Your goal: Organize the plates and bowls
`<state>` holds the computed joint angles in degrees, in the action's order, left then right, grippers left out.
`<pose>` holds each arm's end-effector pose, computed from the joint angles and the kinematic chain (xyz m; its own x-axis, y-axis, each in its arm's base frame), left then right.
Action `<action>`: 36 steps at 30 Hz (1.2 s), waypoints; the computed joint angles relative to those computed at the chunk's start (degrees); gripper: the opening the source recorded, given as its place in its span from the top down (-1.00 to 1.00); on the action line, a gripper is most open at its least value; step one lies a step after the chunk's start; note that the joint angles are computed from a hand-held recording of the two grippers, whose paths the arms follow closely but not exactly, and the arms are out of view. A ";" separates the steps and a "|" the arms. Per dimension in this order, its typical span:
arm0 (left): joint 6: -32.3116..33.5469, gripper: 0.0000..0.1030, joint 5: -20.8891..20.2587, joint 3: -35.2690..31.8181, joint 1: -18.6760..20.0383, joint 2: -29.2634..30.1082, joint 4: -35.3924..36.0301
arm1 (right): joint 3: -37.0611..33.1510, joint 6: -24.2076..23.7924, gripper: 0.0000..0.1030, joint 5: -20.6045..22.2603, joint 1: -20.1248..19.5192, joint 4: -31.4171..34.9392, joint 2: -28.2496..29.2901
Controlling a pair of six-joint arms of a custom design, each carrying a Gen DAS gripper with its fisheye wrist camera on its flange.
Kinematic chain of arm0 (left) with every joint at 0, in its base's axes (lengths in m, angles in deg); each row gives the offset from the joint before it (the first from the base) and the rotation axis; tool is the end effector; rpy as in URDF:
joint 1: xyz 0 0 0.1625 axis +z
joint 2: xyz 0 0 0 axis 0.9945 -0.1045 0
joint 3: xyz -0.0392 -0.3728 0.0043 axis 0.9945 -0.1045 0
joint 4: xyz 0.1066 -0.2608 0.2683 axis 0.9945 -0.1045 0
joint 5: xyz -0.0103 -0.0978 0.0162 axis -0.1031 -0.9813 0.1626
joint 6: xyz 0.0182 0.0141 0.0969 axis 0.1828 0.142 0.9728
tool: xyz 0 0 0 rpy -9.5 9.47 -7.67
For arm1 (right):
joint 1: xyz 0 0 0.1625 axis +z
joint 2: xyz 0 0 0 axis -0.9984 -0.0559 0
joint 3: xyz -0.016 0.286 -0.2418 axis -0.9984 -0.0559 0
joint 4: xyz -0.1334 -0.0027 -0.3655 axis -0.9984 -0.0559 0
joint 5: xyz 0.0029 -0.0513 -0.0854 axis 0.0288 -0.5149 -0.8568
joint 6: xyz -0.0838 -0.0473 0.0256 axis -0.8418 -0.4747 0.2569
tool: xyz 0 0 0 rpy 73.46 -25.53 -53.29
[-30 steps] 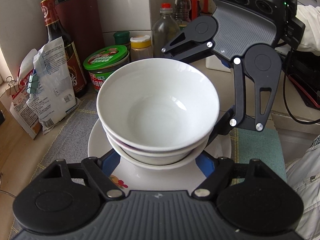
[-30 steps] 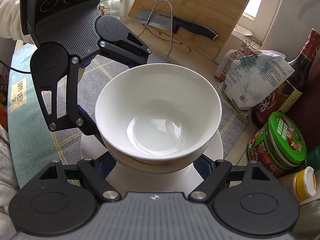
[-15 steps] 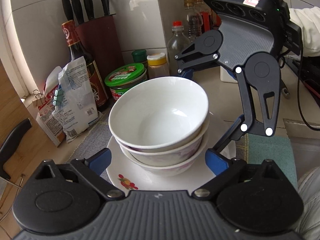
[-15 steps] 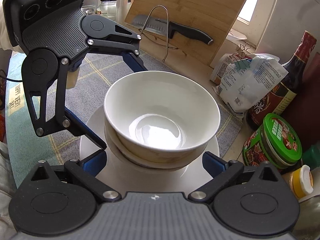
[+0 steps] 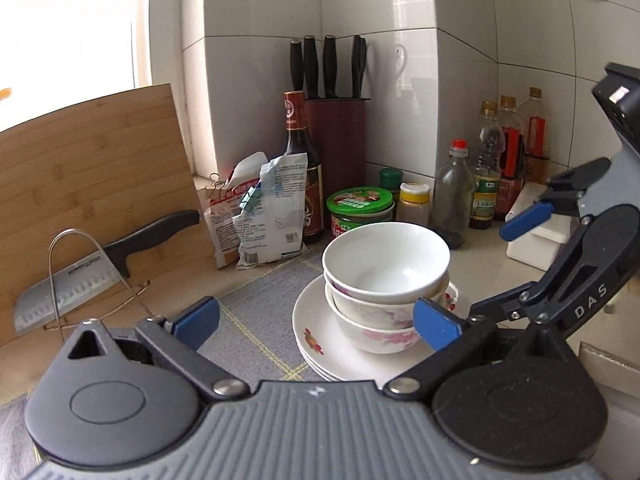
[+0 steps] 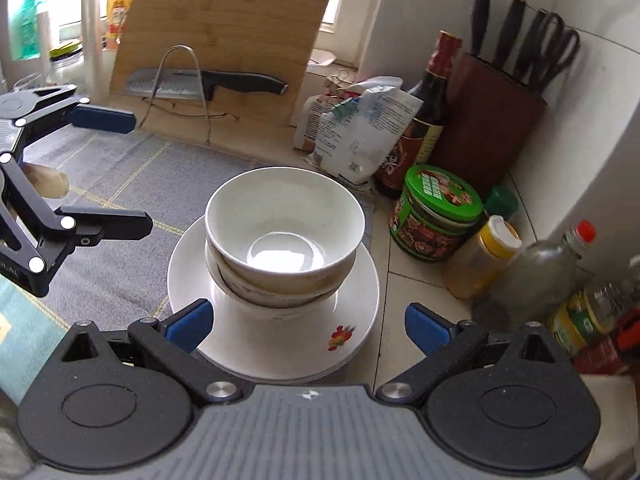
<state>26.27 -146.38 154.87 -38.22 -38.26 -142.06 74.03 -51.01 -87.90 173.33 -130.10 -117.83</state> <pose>-0.2620 -0.5183 0.0381 -0.4803 0.6820 -0.5516 0.8741 0.3205 -0.3650 0.0585 -0.4713 0.2945 -0.5576 -0.2147 0.8018 -0.6566 0.7051 -0.2678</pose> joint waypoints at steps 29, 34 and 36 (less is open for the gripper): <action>-16.23 -0.99 14.16 14.48 -7.09 -14.06 6.99 | 12.68 29.33 -1.00 -22.62 16.29 -30.28 8.92; -16.40 -0.99 14.14 14.25 -7.03 -14.07 7.48 | 12.34 28.91 -1.00 -22.73 16.55 -30.18 9.18; -16.32 -0.99 14.06 14.14 -7.03 -13.97 7.47 | 12.31 28.95 -1.00 -22.53 16.44 -29.95 9.04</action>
